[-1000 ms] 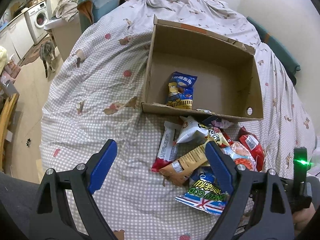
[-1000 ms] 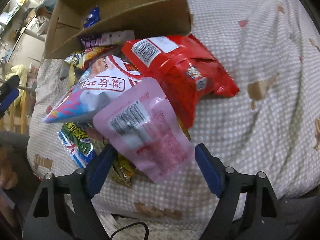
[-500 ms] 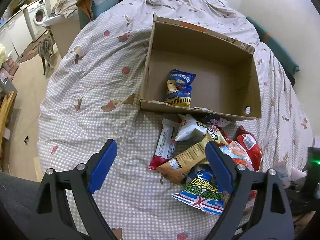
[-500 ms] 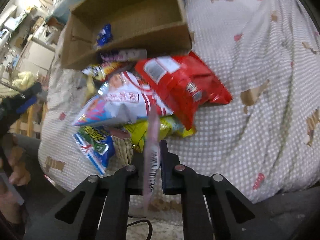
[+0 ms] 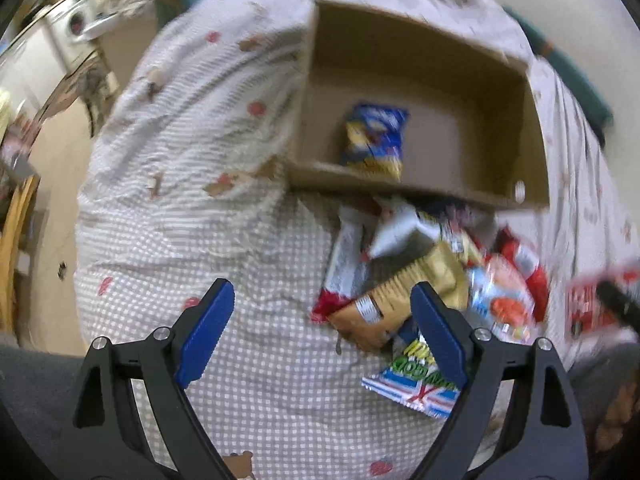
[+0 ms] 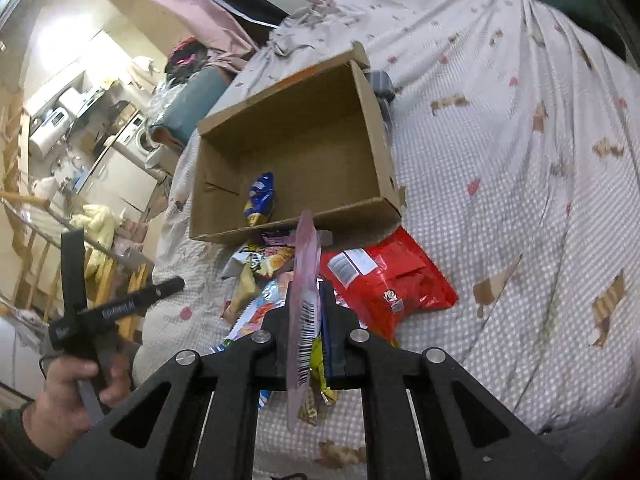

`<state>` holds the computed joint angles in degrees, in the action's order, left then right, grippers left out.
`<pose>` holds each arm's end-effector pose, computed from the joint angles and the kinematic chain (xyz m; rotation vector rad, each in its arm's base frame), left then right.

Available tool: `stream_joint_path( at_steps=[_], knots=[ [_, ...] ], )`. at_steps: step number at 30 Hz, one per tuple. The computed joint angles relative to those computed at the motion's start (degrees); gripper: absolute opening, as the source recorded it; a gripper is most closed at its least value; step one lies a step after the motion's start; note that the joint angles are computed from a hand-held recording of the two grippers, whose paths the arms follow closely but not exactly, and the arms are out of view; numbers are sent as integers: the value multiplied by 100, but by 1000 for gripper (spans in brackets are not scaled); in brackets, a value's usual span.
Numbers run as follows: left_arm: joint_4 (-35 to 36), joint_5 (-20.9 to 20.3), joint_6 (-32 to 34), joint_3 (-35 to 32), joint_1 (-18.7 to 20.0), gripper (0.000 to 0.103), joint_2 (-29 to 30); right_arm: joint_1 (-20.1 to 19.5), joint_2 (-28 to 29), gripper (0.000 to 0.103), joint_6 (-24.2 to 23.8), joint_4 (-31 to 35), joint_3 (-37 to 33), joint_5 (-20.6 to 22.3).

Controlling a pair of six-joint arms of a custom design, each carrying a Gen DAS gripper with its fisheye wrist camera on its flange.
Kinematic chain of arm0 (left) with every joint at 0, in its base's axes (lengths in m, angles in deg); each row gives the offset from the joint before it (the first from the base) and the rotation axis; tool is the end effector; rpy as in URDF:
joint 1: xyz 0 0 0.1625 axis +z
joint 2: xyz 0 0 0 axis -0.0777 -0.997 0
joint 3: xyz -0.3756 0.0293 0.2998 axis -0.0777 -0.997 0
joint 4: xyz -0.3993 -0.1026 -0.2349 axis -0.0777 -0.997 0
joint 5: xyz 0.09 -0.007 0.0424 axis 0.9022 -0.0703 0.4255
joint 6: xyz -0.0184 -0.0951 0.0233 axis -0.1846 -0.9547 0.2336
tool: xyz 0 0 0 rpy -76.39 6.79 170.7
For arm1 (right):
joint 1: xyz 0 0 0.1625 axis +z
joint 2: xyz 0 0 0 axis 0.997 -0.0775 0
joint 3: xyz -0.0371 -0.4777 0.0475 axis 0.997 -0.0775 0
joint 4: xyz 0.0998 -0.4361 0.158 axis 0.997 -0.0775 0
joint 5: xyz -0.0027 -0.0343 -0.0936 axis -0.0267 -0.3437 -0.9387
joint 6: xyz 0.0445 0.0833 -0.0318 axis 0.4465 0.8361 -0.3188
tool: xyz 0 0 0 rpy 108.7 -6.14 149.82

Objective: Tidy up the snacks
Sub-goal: 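Grasp the gold wafer bag with the left tool while the right tool holds the pink pouch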

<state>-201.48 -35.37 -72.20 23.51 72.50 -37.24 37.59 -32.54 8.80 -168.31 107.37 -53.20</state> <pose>-0.0660 -0.6902 0.4354 0.3687 2.4429 -0.3908 0.4889 -0.5983 0.0511 0.0789 -2.7355 0.8600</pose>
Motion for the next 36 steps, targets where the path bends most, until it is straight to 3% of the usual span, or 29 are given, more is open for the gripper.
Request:
stream_joint_path(
  at_steps=[6, 12, 16, 20, 22, 24, 36],
  knots=[
    [664, -15, 700, -149, -70, 86, 346, -28, 100, 9, -106, -28, -68, 128],
    [962, 55, 917, -233, -71, 82, 657, -74, 107, 9, -127, -109, -53, 219],
    [592, 212, 1268, -120, -50, 77, 775, -94, 146, 9, -84, -49, -105, 209],
    [772, -102, 1208, -224, 46, 44, 857, -98, 175, 9, -102, -9, -142, 204],
    [691, -91, 1269, -154, 44, 39, 830, -102, 185, 9, -120, 5, -161, 215],
    [544, -124, 1421, -52, 23, 27, 769, -106, 192, 9, -109, 52, -177, 216],
    [528, -416, 964, 98, -33, 21, 228, -62, 250, 9, -224, 87, -235, 70]
  ],
)
